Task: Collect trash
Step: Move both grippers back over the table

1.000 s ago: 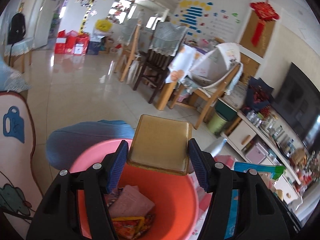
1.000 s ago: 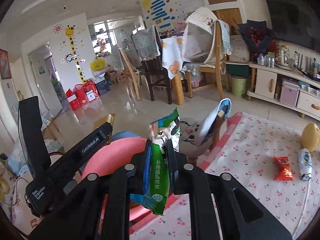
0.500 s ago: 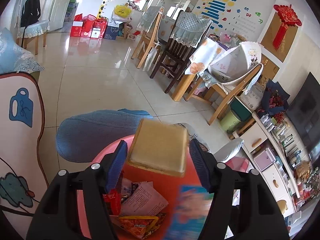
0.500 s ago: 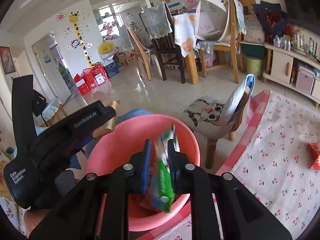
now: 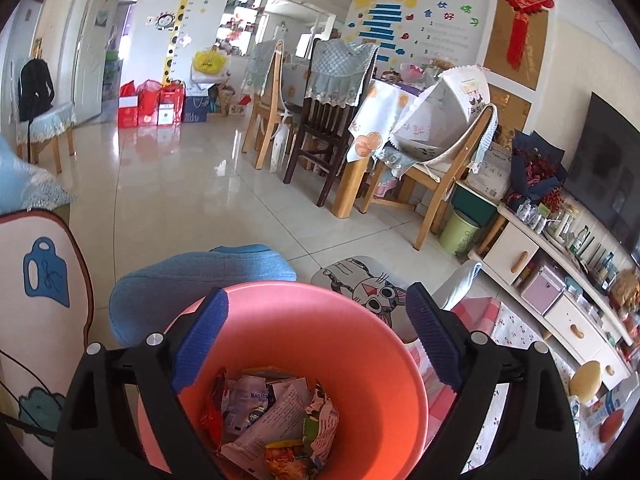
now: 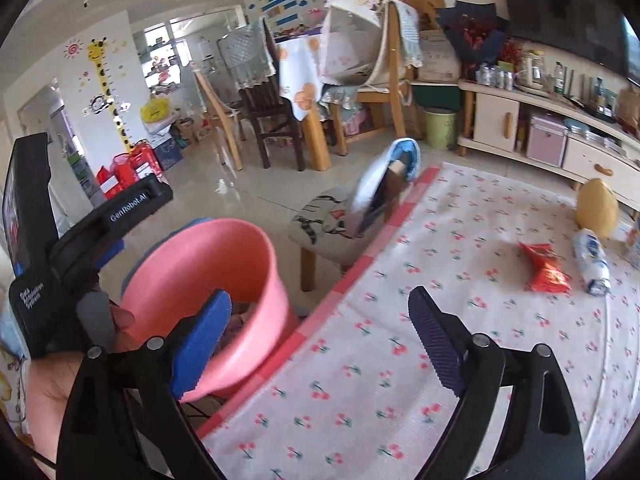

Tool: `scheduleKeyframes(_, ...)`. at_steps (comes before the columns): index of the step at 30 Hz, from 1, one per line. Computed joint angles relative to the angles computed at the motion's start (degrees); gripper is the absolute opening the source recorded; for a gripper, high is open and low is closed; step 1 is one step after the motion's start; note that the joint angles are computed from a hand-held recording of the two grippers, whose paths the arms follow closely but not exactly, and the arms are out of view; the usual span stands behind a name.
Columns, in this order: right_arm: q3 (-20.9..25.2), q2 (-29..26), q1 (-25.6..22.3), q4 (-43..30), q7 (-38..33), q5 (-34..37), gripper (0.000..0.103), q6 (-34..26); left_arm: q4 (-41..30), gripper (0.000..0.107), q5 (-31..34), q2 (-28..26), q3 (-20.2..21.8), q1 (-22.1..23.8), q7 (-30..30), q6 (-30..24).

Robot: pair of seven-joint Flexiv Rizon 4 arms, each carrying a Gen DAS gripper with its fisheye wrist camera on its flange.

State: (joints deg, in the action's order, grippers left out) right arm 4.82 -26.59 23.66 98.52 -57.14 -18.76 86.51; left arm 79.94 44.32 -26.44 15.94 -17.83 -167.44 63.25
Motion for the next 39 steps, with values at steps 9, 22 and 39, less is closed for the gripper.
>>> scheduleKeyframes(9, -8.85, 5.19, 3.8, 8.67, 7.03, -6.21, 0.092, 1.81, -2.75, 0.093, 4.52, -0.79, -0.53, -2.02, 0.87, -1.57)
scheduleKeyframes(22, -19.02, 11.69, 5.82, 19.41, 19.81, -22.7, 0.092, 6.16, -1.54, 0.097, -5.35, -4.29, -0.23, -1.63, 9.19, 16.15)
scheduleKeyframes(39, -23.7, 14.56, 0.88, 26.27, 28.56, -28.89, 0.093, 11.05, -4.93, 0.098, -17.49, -9.6, -0.01, -6.78, 29.91, 17.4)
